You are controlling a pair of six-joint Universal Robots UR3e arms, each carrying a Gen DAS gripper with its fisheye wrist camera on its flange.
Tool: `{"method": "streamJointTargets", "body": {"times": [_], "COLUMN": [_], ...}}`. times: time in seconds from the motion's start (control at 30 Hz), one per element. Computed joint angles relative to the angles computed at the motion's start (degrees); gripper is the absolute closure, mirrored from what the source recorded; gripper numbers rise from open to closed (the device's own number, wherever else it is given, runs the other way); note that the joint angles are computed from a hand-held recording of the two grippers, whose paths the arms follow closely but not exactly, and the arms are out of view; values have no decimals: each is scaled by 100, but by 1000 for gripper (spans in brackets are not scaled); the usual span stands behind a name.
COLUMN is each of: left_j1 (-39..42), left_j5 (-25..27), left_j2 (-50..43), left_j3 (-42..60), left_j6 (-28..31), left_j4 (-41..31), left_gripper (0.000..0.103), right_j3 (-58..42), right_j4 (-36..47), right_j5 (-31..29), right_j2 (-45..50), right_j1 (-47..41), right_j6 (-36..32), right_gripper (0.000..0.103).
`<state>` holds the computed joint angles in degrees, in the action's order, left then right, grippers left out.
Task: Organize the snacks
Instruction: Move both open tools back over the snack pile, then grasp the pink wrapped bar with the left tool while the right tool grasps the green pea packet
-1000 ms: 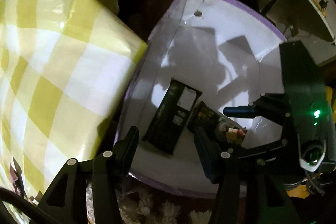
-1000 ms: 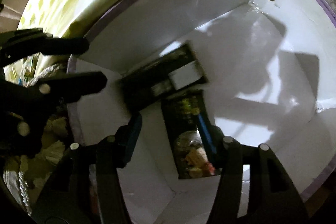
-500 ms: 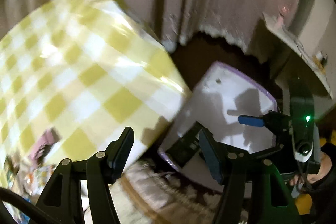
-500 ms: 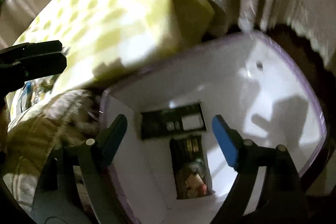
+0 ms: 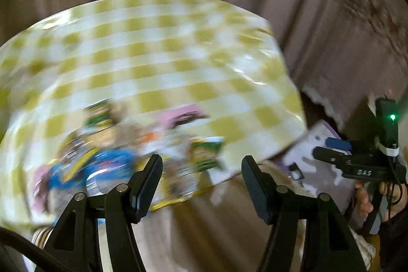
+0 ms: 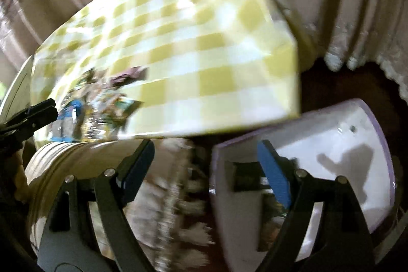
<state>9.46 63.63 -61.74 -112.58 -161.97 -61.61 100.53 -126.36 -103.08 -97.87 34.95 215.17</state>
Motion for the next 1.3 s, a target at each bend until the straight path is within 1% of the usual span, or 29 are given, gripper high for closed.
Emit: {"method": "streamJointTargets", "body": {"times": [0.03,0.13,0.17,0.23,0.3,0.37,0.5,0.57,0.63,0.7,0.87,0.97,1.07,1.2,1.23,1.3], "left_j1": [406,1834,2429,3468,4267,4936,5642,5679,5511,5208,4340,3865,3554,3403,3375,3319], "left_j5": [-115,-470,-632,-824,-922,-984,-904,-868,-705,-475,67,336,560,649,664,677], "left_j2": [273,1072,1426,1788,1987,2079,1845,1626,1391,1067,44,-590,-1029,-1316,-1376,-1504], "left_j3": [-137,-327,-337,-317,-263,-242,-301,-367,-465,-552,-614,-521,-454,-410,-393,-351], "left_j6": [242,1159,1642,2458,3123,3616,3880,3732,3400,3024,2330,1969,1775,1726,1710,1708], "left_j4": [-232,-1358,-1969,-2836,-3501,-3923,-3929,-3663,-3106,-2417,-933,-261,162,370,403,438], "left_gripper": [38,38,38,38,38,38,38,38,38,38,38,39,40,40,42,47], "right_j3": [-198,-852,-1050,-1511,-2032,-2537,-3317,-3735,-3978,-4296,-4745,-4939,-5170,-5594,-5683,-5950], "right_j4": [34,166,188,290,453,607,847,1072,1163,1365,1620,1720,1830,1976,2014,2128], "right_j5": [27,119,178,254,265,287,470,481,573,598,589,643,680,703,705,753], "right_j2": [184,799,980,1389,1827,2251,2871,3196,3425,3685,4059,4239,4424,4723,4790,4994], "right_j1": [65,230,275,384,499,577,606,617,583,561,497,428,395,375,368,331], "right_j6": [-31,-107,-150,-249,-415,-541,-677,-637,-557,-475,-285,-183,-144,-168,-154,-117], "right_gripper": [18,18,18,18,18,18,18,18,18,18,18,18,18,18,19,26]}}
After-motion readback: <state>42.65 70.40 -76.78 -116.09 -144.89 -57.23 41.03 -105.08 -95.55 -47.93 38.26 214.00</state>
